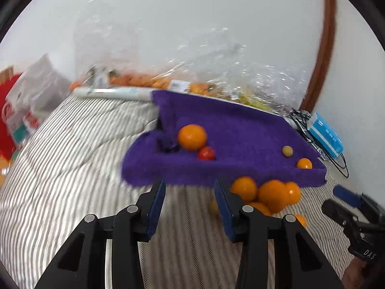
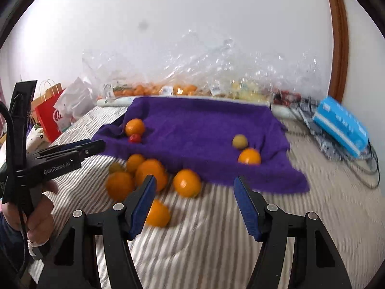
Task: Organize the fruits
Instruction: 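Withdraw both tools from the towel, then grasp an orange beside the towel with the right tool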
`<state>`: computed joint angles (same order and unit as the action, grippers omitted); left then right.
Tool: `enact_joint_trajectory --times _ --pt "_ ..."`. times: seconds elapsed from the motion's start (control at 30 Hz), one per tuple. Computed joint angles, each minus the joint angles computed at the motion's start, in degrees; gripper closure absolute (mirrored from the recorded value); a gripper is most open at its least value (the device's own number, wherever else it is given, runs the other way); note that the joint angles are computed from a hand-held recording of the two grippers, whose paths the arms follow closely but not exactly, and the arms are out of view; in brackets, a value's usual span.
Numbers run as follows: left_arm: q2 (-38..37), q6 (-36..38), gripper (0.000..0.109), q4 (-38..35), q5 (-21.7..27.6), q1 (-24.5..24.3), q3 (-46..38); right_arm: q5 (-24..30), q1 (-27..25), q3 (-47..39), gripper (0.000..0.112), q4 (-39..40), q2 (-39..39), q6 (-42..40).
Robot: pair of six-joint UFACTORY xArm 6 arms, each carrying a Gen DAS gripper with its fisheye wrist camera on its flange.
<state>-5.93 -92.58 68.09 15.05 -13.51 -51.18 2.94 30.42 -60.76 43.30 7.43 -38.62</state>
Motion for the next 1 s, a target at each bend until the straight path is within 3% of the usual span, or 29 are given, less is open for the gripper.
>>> enact_joint_trajectory --times 0.2,0.37,0.5,0.77,0.8,0.83,0.9,1.0 --pt "-4.9 -3.4 0.068 0.8 2.6 0.1 4.9 1.3 -0.3 3.4 0.046 -10.4 -1.8 12.6" --pt "-5.0 -1.2 0.067 -0.8 2.7 -0.3 5.1 4.0 0.5 2.4 0.047 -7.7 -1.3 9.6" --pt "-4.6 1.3 0.067 -3.1 2.2 -0.2 4.9 4.3 0.6 1.6 0.048 -18.7 0.6 17.3" --pt "-4.8 -0.6 0.065 2.5 2.0 -1.8 4.4 8.4 0.2 -2.5 0.058 -30.8 4.2 27.3" --pt "-4.8 -0.4 0.065 2.7 2.0 -2.1 4.3 8.9 0.1 -3.0 0.064 -33.1 4.6 29.1" --pt "-4.7 0.1 0.065 2.4 2.0 -2.1 4.2 9.6 0.1 -3.6 0.076 -35.9 5.1 31.3" --pt "-4.4 1.5 0.065 0.4 1.7 -1.9 4.2 10.6 0.0 -4.1 0.079 -40.4 5.5 34.8" --pt "-4.3 2.0 0.065 -1.8 0.8 -1.1 4.5 10.5 -0.1 -4.0 0.079 -40.8 5.4 34.9"
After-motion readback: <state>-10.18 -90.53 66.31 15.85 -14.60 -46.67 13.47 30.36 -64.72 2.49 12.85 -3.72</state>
